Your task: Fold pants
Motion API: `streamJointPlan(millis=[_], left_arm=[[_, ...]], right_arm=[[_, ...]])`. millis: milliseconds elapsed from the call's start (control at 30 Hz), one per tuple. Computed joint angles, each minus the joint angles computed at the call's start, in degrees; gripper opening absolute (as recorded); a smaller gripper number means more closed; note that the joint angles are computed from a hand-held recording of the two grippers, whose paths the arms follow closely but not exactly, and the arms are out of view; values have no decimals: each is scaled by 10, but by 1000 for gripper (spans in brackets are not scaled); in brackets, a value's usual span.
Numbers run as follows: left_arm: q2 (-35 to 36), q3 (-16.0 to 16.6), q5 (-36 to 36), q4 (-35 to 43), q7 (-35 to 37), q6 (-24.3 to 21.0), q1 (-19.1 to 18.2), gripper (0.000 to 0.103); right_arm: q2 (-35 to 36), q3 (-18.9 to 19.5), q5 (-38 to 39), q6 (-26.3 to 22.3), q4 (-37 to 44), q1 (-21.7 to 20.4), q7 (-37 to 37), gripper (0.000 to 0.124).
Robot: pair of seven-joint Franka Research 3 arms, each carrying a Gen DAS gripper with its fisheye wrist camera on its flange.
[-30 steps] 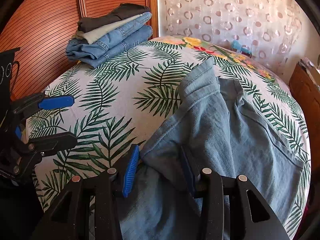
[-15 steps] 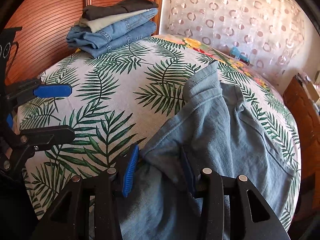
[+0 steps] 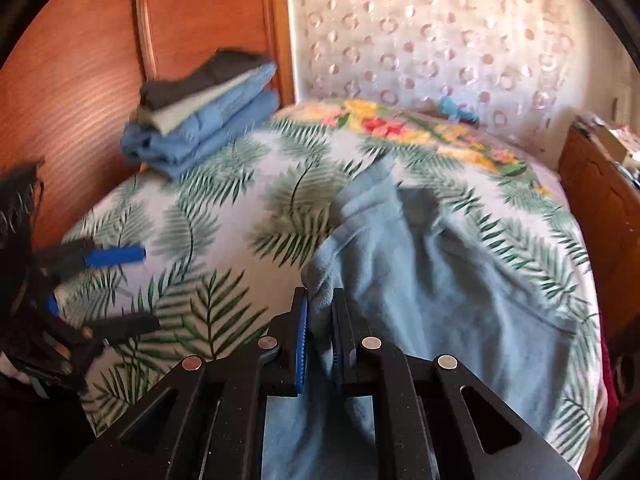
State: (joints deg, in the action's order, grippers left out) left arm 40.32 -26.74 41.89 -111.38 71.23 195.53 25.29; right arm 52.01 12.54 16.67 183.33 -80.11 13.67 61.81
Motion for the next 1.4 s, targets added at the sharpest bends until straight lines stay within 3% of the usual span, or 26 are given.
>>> streamJointPlan(millis=[133, 333, 533, 800, 900, 967, 1067, 1133, 1200, 1267, 1400], left_arm=[[-3, 2, 1, -2, 1, 1, -4, 82], [3, -18, 9, 1, 6, -9, 11, 82], [4, -27, 9, -1, 19, -9, 15, 82], [13, -43, 1, 4, 35, -21, 28, 82], [21, -63, -1, 10, 50, -34, 37, 82], [27, -76, -5, 17, 68, -40, 39, 82], [56, -136, -4, 33, 106, -68, 75, 82], [60, -135, -14, 47, 125, -72, 61, 82], [56, -116, -30, 59, 138, -72, 34, 82], [71, -131, -40, 75, 160, -93, 36, 82], [80, -129, -68, 89, 189, -119, 23, 82]], right_arm=[[-16, 77, -4, 45, -43, -64, -21, 11], [-42, 41, -13, 81, -79, -49, 8, 9], [-70, -25, -1, 104, -105, -18, 45, 9], [-80, -102, 36, 102, -106, 23, 90, 7], [-77, -128, 47, 95, -103, 38, 101, 7], [-71, -166, 67, 96, -99, 67, 115, 7], [-65, -170, 73, 88, -88, 68, 128, 7], [-54, -192, 82, 76, -74, 81, 142, 7], [-46, -205, 83, 51, -58, 87, 157, 19], [-39, -229, 81, 31, -49, 98, 181, 24], [-41, -201, 50, 12, -44, 70, 194, 34]])
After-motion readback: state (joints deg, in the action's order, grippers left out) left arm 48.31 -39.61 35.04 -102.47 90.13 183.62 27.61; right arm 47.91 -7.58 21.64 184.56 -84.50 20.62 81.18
